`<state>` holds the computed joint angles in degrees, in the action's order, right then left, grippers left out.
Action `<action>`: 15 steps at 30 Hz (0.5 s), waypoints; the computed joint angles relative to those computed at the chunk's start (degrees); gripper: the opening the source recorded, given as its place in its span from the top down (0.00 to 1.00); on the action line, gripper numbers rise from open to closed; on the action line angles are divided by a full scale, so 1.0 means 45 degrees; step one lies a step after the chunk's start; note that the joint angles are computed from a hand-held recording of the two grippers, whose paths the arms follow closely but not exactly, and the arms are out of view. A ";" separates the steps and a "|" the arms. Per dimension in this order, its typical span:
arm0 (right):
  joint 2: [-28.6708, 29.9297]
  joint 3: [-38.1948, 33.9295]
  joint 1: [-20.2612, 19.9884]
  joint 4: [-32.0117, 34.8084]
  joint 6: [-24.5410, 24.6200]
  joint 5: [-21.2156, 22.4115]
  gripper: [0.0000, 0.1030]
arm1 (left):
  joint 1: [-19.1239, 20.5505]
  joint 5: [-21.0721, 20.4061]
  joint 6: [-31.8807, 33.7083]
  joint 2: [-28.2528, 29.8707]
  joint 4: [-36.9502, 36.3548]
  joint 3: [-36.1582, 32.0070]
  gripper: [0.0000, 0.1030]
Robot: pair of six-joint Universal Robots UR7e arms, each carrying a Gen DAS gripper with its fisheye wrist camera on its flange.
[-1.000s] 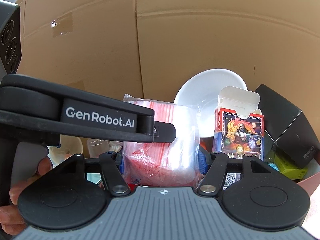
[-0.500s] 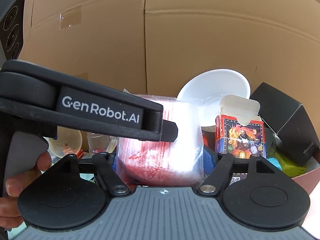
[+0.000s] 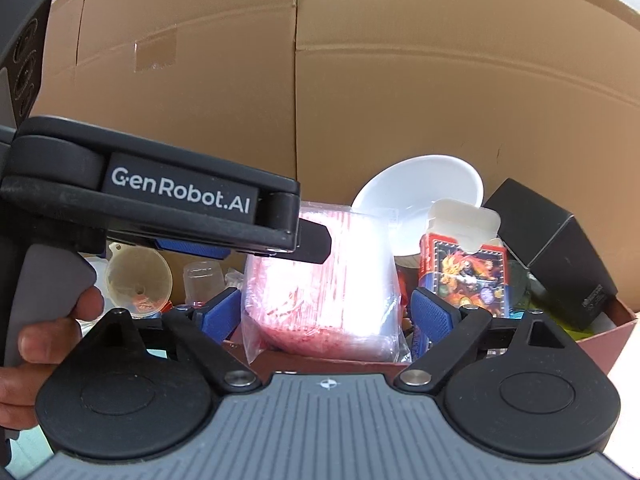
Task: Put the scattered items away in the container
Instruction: 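Open the right gripper and withdraw it from the red box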
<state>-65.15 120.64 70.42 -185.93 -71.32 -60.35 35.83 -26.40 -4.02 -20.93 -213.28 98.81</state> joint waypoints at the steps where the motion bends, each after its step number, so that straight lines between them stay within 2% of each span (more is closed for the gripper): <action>1: -0.0076 0.0068 -0.0031 -0.0027 0.0026 0.0051 0.10 | -0.0085 0.0087 0.0151 0.0042 -0.0092 -0.0012 0.15; 6: -0.0680 0.0405 -0.0358 0.0270 -0.0138 0.0349 0.17 | -0.0441 0.0178 0.0470 0.0091 -0.0335 0.0035 0.15; 10: -0.0736 0.0434 0.0130 0.0156 0.0152 0.0094 0.26 | -0.0709 0.0231 0.0371 0.0051 -0.0260 0.0175 0.15; 12: -0.0970 0.0574 0.0070 0.0383 0.0039 0.0186 0.31 | -0.0859 0.0322 0.0230 0.0050 -0.0163 0.0296 0.12; 15: -0.1307 0.0780 -0.0004 0.0685 -0.0115 0.0371 0.31 | -0.1110 0.0637 0.0103 0.0167 -0.0300 0.0421 0.08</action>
<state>-71.03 124.15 70.40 -182.85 -71.84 -58.68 30.83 -23.53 -3.56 -20.18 -214.63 100.70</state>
